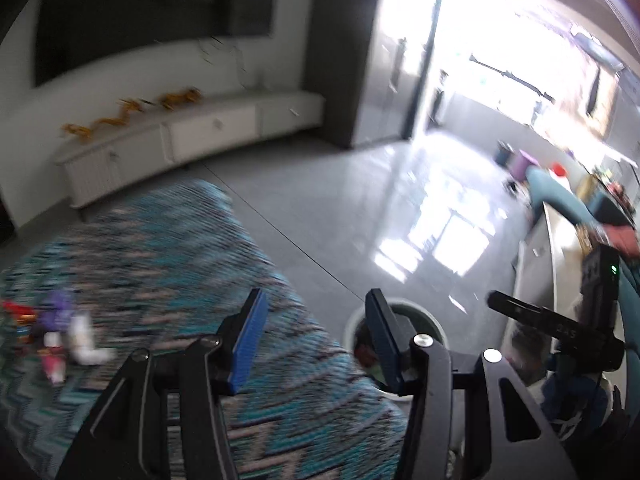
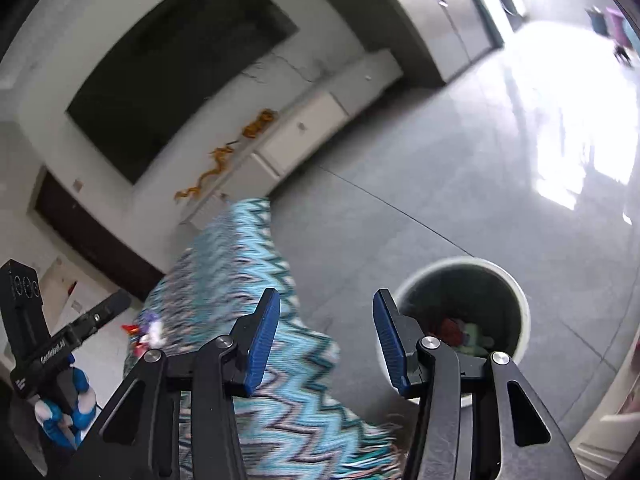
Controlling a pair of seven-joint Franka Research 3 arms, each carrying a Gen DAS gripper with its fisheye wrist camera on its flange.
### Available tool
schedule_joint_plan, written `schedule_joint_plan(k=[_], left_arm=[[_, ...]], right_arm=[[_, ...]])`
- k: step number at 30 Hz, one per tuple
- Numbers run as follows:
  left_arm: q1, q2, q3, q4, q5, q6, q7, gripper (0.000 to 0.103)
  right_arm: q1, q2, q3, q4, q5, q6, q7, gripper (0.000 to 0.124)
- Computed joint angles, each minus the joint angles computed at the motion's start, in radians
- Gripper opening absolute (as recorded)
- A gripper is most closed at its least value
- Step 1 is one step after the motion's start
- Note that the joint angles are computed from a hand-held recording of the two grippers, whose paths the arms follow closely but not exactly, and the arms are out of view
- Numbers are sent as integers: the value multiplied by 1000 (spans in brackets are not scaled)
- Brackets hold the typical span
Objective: Collect trash
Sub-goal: 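Move both tools back over the rug toward the remaining wrappers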
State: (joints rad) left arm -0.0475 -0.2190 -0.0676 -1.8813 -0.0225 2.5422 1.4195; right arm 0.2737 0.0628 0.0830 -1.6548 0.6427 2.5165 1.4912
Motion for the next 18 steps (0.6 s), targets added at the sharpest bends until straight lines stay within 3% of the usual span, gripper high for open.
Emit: schedule_joint_plan(k=[9, 18], left_arm=[[114, -220, 70, -129, 116, 33, -101, 50], [214, -329, 160, -202, 170, 46, -100, 50]], right_arm=[[76, 32, 51, 201, -41, -67, -38, 49], [174, 183, 94, 508, -166, -173, -31, 50]])
